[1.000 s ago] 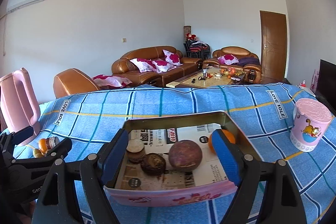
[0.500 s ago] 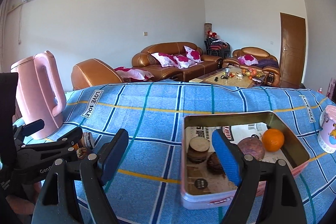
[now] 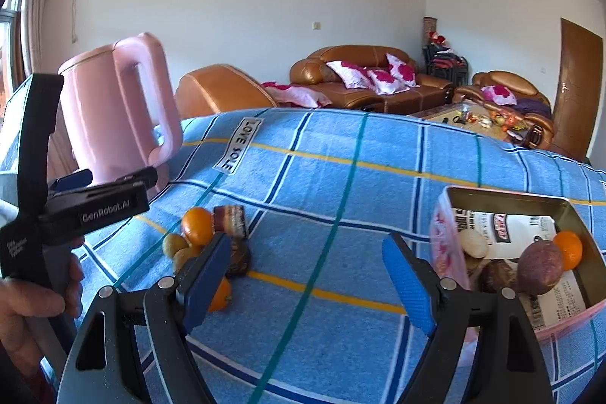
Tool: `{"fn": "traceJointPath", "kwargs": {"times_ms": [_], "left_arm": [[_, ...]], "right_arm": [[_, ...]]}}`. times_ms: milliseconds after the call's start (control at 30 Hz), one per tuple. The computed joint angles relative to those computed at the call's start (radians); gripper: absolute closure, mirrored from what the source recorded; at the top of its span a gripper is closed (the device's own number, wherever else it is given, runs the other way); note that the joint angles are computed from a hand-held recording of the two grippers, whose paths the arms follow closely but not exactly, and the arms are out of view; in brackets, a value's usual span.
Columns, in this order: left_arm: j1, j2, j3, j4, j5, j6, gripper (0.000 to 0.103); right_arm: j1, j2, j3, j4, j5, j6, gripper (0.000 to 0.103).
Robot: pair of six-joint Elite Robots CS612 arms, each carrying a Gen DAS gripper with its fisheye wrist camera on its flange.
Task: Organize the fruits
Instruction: 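Grasp an orange from the fruit pile with the right gripper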
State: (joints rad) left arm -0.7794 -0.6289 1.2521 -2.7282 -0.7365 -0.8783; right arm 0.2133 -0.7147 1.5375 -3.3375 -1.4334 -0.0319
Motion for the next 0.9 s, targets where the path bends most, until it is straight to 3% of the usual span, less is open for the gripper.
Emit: {"fn": "traceJointPath", "kwargs": {"times_ms": [167, 333, 467, 533, 567, 767, 833, 900], "left_arm": [[-0.004, 0.006, -0.014, 0.045, 0.011, 0.021, 0.000], [-0.007, 0.018, -0.037, 0.063, 0.012, 0.074, 0.000], [-0.003, 0.014, -0.026, 0.015, -0.008, 0.088, 0.000], [-0.001, 0.010, -0.017, 0.000, -0.019, 0.076, 0.000], [0.001, 0.008, -0.013, -0.010, -0.027, 0.071, 0.000], [0.010, 0.000, 0.009, -0.075, -0.103, 0.089, 0.000], [0.009, -0.001, 0.016, -0.109, -0.126, 0.134, 0.000], [0.010, -0.003, 0.034, -0.198, -0.194, 0.223, 0.000]], "right_arm": [[-0.001, -0.003, -0.023, 0.164, 0.152, -0.058, 0.023], [0.015, 0.002, -0.052, 0.282, 0.151, -0.111, 0.045], [0.015, 0.006, -0.069, 0.349, 0.163, -0.114, 0.046], [0.012, 0.006, -0.070, 0.341, 0.176, -0.104, 0.050], [0.009, 0.007, -0.069, 0.341, 0.187, -0.099, 0.061], [-0.003, 0.000, -0.045, 0.287, 0.182, -0.057, 0.061], [-0.010, -0.002, -0.025, 0.210, 0.172, -0.029, 0.061], [-0.015, -0.008, -0.002, 0.138, 0.133, -0.023, 0.061]]}}
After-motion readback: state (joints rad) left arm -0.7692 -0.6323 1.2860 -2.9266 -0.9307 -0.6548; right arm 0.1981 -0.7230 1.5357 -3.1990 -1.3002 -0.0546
